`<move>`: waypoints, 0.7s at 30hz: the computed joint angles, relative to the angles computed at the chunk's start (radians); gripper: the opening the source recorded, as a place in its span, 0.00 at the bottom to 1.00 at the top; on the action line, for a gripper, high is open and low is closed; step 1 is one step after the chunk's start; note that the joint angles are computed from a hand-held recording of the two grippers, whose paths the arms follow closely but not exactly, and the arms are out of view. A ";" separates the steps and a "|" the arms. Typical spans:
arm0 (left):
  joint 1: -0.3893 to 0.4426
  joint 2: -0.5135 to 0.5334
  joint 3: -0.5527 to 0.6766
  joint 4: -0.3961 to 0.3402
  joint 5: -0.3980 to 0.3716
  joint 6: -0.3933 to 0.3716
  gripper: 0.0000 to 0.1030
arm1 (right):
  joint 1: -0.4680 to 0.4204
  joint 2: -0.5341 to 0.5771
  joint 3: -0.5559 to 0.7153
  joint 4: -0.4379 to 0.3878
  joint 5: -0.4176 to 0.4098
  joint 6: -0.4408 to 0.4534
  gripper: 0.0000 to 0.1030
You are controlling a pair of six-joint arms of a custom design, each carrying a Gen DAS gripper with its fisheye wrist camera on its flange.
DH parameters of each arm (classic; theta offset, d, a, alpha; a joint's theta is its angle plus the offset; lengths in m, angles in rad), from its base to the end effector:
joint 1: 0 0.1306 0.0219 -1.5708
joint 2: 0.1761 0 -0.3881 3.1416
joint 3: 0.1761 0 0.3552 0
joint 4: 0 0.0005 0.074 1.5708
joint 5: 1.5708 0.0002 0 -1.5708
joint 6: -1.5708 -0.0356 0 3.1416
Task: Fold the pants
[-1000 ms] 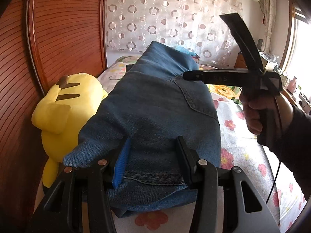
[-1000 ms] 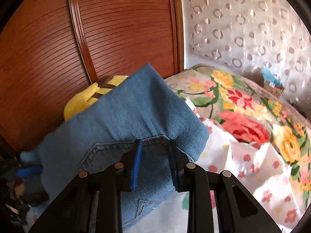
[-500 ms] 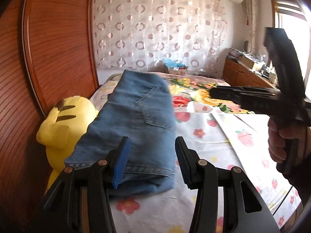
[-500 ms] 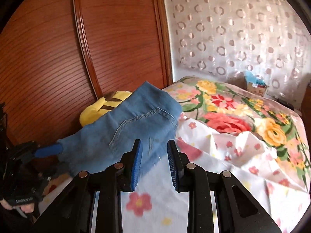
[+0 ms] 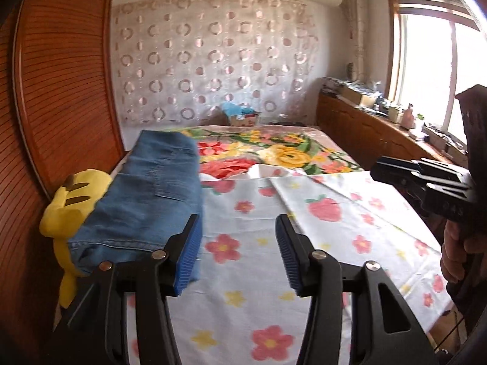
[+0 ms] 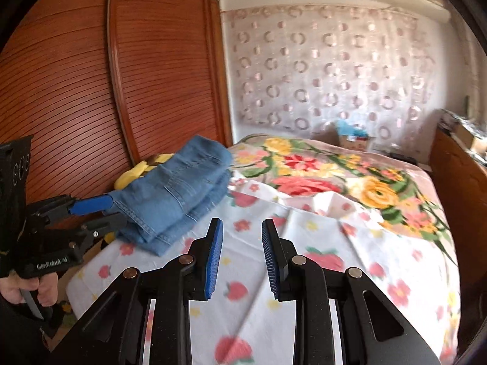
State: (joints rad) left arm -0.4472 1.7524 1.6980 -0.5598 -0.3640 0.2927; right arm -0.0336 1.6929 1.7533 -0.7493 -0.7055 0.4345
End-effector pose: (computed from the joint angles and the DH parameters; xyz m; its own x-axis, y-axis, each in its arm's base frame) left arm 0.5463 -0.2485 0.4128 -0.5384 -0.0408 -0.8417 -0.0142 0.9991 -0.0394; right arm 0.5688 0.0035 0.4586 -0.3765 -0.3080 -0.8737 -0.6980 0.7144 0.0489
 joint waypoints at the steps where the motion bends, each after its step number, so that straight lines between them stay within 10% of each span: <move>1: -0.013 -0.002 -0.005 0.013 -0.007 0.003 0.67 | -0.011 -0.024 -0.035 0.025 0.003 -0.008 0.27; 21: -0.191 -0.052 -0.030 0.043 -0.198 0.017 0.78 | -0.096 -0.346 -0.469 0.344 0.142 -0.211 0.69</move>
